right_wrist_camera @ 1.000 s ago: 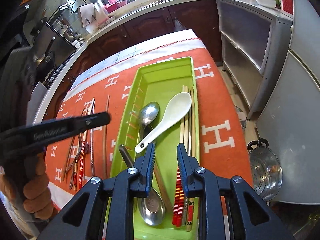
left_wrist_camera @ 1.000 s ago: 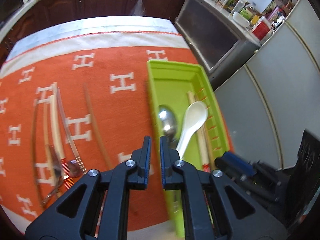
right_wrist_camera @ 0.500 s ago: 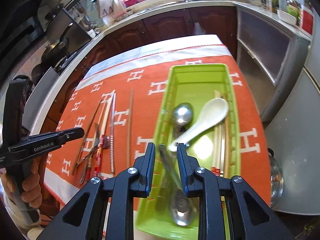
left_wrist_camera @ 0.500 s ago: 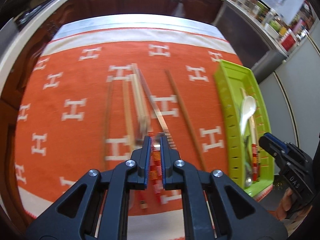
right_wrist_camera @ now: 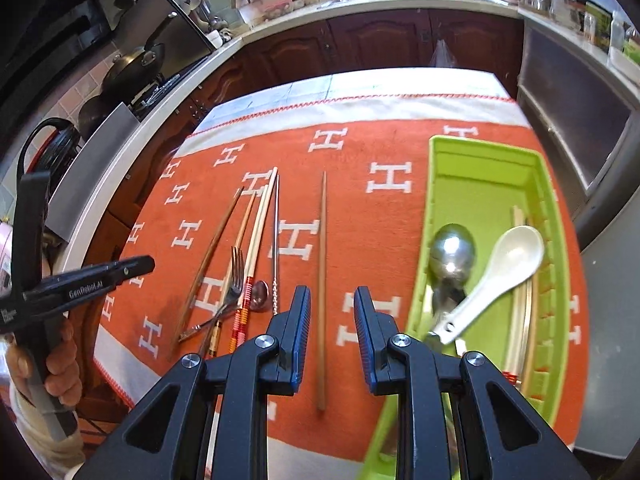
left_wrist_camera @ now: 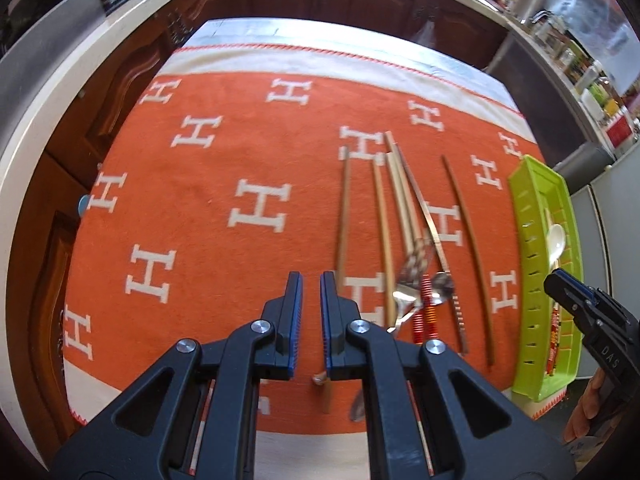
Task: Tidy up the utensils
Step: 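Move both open tools back over the utensil pile, then grasp a wooden chopstick with the right tool while the left tool grasps another wooden chopstick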
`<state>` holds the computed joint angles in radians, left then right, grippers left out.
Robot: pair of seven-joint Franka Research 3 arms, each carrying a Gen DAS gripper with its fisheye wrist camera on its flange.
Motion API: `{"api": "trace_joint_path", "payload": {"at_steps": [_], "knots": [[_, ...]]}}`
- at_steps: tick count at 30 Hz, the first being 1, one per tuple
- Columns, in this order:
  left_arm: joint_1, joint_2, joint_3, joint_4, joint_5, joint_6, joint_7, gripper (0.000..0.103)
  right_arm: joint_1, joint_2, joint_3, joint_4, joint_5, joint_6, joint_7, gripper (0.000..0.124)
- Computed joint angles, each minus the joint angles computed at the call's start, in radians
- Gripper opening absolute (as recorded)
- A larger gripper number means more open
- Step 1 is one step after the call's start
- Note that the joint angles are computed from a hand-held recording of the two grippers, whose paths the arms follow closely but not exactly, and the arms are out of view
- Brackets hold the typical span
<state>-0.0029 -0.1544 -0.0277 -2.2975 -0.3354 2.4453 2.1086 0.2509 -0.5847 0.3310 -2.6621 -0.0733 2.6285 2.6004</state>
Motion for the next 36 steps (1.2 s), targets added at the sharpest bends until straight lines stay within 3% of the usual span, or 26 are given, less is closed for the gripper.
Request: {"api": "trace_joint_path", "payload": {"at_steps": [4, 6, 8, 10, 17, 24, 32, 36], "knots": [[0.009, 0.039, -0.005, 0.005, 0.029, 0.028, -0.013, 0.005, -0.009, 0.081, -0.015, 0.027, 0.003, 0.037, -0.014, 0.022], [0.013, 0.058, -0.008, 0.013, 0.03, 0.019, -0.009, 0.011, -0.009, 0.127, -0.024, 0.045, 0.002, 0.047, -0.023, 0.022], [0.018, 0.078, -0.014, 0.023, 0.031, 0.007, -0.01, 0.024, -0.005, 0.168, -0.036, 0.056, 0.005, 0.064, -0.029, 0.022], [0.022, 0.095, -0.021, 0.027, 0.024, 0.013, -0.008, 0.027, 0.007, 0.217, -0.059, 0.072, 0.02, 0.079, -0.046, 0.022], [0.033, 0.139, -0.043, 0.046, -0.001, 0.029, 0.011, 0.027, 0.023, 0.355, -0.089, 0.14, -0.008, 0.088, -0.048, 0.022], [0.024, 0.15, -0.068, 0.034, 0.004, 0.065, 0.034, 0.027, 0.041, 0.435, -0.105, 0.22, -0.151, 0.023, 0.011, 0.022], [-0.011, 0.122, -0.082, -0.042, 0.072, 0.195, 0.036, 0.033, 0.09, 0.472, -0.111, 0.289, -0.324, -0.105, 0.052, 0.022], [-0.025, 0.117, -0.077, -0.059, 0.062, 0.23, 0.047, 0.033, 0.106, 0.461, -0.125, 0.277, -0.357, -0.104, 0.087, 0.009]]}}
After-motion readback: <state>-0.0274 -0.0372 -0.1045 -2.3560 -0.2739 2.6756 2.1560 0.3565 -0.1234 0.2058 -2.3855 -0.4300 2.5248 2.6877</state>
